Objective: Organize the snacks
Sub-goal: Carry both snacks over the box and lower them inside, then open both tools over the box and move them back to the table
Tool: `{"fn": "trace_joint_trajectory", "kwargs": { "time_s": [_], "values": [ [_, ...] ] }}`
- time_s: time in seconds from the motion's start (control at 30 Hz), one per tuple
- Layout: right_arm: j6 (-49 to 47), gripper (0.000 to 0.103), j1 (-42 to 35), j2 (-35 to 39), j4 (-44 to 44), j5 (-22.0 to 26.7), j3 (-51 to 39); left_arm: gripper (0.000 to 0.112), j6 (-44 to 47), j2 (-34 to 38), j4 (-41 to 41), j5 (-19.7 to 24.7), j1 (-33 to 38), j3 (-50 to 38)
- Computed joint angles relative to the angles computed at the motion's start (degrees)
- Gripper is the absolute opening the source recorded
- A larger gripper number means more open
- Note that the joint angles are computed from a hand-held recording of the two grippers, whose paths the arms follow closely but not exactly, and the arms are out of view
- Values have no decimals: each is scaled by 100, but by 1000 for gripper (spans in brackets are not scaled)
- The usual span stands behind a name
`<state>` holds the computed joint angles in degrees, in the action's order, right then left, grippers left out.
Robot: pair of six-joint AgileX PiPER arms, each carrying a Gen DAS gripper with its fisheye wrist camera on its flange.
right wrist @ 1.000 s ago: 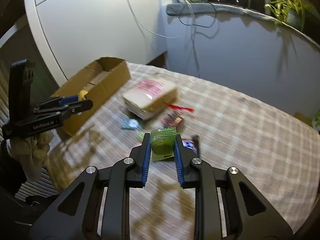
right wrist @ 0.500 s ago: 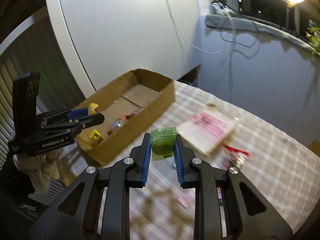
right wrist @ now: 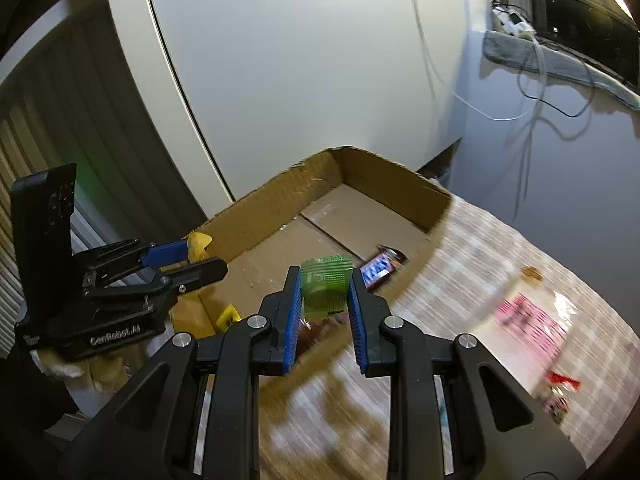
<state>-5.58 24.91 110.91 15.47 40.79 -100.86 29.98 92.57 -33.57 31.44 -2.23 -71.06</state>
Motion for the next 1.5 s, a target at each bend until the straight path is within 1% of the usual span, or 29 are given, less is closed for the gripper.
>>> {"fn": "trace_joint_trajectory", "kwargs": {
  "time_s": [0.23, 0.37, 0.5, 0.53, 0.57, 0.6, 0.63, 0.67, 0.73, 0.77, 0.83, 1.17, 1.33, 1.5],
  "values": [
    [75, 23, 136, 744, -33, 408, -956, 40, 123, 65, -71, 40, 164, -3],
    [119, 23, 180, 967, -64, 556, -1264, 40, 108, 88, -71, 61, 182, -18],
    [185, 24, 198, 1034, -116, 614, -1381, 40, 111, 107, -61, 79, 198, -41],
    [208, 30, 204, 1046, -140, 624, -1412, 40, 46, 105, -7, 65, 176, -44],
    [238, 43, 209, 1042, -176, 613, -1413, 41, -19, 109, 47, 48, 174, -52],
    [291, 52, 225, 1012, -248, 565, -1379, 45, -89, 113, 112, 47, 172, -59],
    [342, 70, 238, 975, -315, 496, -1325, 55, -127, 109, 134, 39, 175, -55],
    [387, 78, 249, 902, -372, 381, -1216, 63, -149, 92, 132, 5, 176, -37],
    [437, 82, 242, 870, -398, 345, -1191, 64, -171, 63, 128, -24, 184, -10],
    [480, 86, 239, 859, -427, 340, -1185, 65, -164, 62, 125, -29, 190, -4],
    [562, 89, 230, 817, -491, 290, -1140, 66, -175, 59, 155, -36, 190, 5],
    [627, 89, 143, 378, -585, 90, -563, 66, -95, -74, 103, -41, 119, 60],
    [585, 89, 39, -94, -542, -177, 108, 66, -164, -178, 117, -63, -8, 109],
    [491, 89, -192, -777, -486, -476, 1029, 66, -335, -292, 236, -119, -283, 161]
  ]
}}
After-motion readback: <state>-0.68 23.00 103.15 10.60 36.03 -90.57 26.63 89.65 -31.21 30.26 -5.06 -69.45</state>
